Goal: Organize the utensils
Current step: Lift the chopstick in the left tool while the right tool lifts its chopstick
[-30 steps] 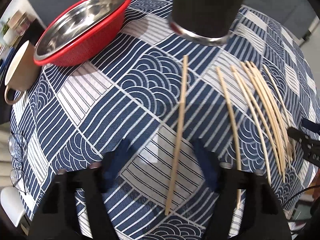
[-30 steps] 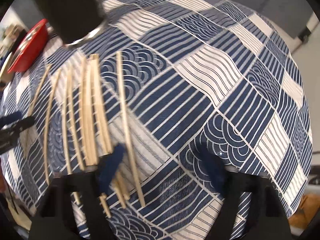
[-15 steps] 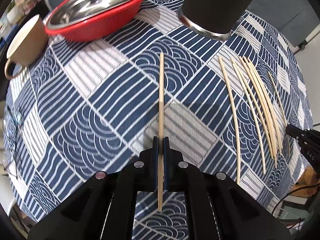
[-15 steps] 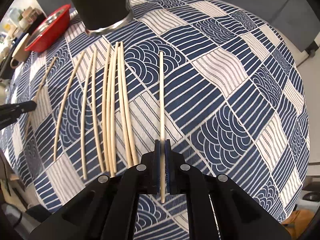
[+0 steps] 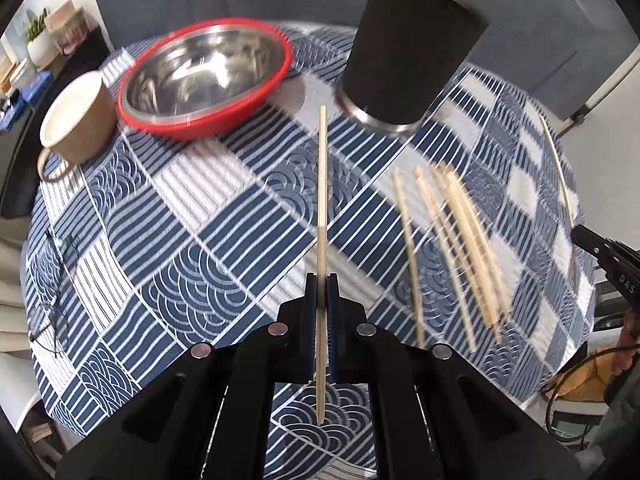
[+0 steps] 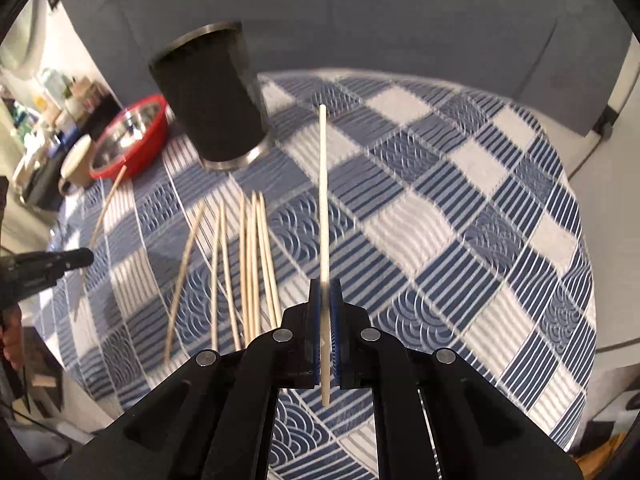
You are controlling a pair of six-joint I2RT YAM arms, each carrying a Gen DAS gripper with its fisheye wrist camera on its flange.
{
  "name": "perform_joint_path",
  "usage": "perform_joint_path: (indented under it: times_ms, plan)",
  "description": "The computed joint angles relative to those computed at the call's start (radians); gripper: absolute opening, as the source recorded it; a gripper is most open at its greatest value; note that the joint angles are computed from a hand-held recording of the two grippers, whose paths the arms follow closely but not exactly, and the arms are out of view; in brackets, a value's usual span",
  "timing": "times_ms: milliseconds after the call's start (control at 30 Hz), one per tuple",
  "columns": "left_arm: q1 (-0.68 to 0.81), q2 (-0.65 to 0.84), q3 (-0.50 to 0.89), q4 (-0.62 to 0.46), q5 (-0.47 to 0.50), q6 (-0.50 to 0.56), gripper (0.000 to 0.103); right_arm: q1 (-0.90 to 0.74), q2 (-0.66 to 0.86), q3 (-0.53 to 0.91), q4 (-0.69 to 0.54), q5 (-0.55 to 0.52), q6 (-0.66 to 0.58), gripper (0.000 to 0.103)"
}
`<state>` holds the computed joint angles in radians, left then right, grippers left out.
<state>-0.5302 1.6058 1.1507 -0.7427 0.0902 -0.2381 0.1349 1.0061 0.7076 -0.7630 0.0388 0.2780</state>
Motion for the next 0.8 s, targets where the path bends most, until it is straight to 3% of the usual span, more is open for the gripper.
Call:
perform_joint_path:
  times_ms: [467, 800]
  plan:
    - [-0.053, 0.115, 0.396, -0.073, -0.084, -0.005, 0.005, -0.071, 0.076, 0.253, 0.048, -0.09, -0.104, 0.004]
    - [-0.031, 0.272, 0.754, -0.131, -0.054, -0.008, 0.005, -0.063, 0.185, 0.395, 0.163, -0.173, -0.111, 0.004]
